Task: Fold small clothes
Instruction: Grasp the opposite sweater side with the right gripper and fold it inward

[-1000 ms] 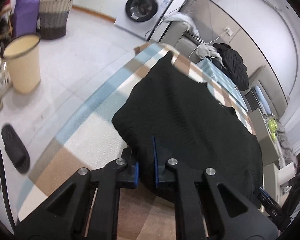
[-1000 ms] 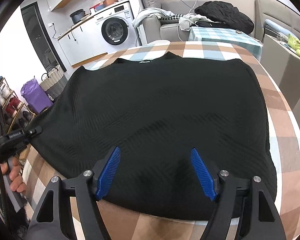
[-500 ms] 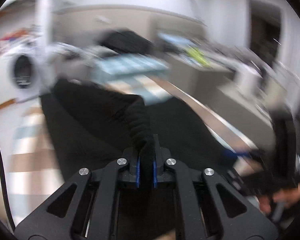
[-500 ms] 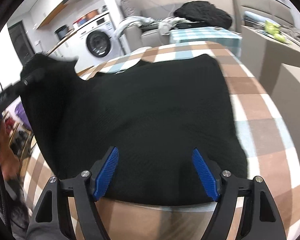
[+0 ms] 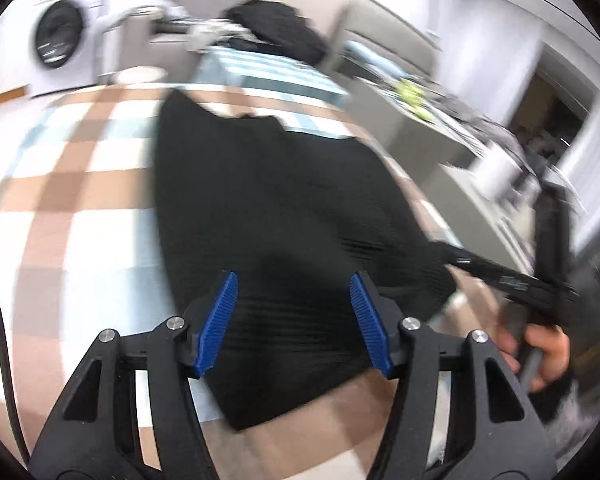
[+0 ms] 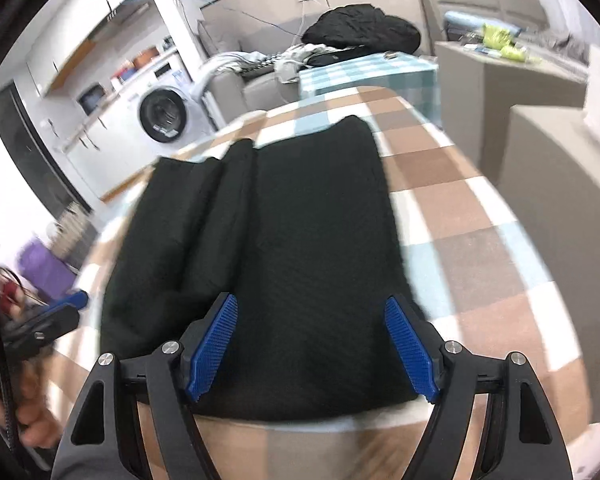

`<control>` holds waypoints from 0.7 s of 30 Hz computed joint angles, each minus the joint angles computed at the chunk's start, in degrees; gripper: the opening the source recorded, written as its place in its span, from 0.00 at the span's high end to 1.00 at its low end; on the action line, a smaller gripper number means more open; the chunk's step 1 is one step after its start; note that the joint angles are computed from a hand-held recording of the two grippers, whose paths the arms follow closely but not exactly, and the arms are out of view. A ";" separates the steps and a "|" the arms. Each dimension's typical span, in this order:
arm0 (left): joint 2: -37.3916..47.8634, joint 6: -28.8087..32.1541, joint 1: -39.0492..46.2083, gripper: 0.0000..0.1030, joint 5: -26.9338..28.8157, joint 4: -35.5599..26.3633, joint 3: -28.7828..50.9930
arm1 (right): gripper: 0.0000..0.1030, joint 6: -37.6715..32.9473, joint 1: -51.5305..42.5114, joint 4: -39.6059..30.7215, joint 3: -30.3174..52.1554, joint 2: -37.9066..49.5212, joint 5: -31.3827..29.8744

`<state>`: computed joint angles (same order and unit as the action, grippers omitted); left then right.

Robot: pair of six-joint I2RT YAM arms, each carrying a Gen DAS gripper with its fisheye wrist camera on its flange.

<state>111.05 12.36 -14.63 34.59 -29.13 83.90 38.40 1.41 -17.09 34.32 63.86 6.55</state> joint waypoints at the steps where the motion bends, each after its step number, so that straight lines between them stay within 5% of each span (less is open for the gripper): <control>1: 1.02 -0.41 1.01 0.46 -0.43 -0.23 0.79 | 0.24 0.42 0.34 0.54 0.49 0.52 0.14; 11: 4.54 1.70 -0.06 0.46 -4.28 -0.02 0.42 | 0.24 -0.49 2.50 3.20 11.08 15.35 -9.39; 14: 3.28 0.90 -0.83 0.46 -4.16 0.46 -0.89 | 0.38 -0.75 3.93 0.82 13.20 19.61 -9.43; 18: 3.58 -1.10 -1.70 0.46 -3.67 0.77 0.30 | 0.87 -1.67 4.52 -0.17 13.31 19.69 -9.15; 21: 3.20 -1.62 -2.23 0.46 -2.87 1.11 1.36 | 0.93 0.60 3.41 3.04 9.98 12.14 -12.02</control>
<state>114.25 10.74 -16.86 31.72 -28.02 85.26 38.99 4.81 -14.06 44.30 76.00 -5.47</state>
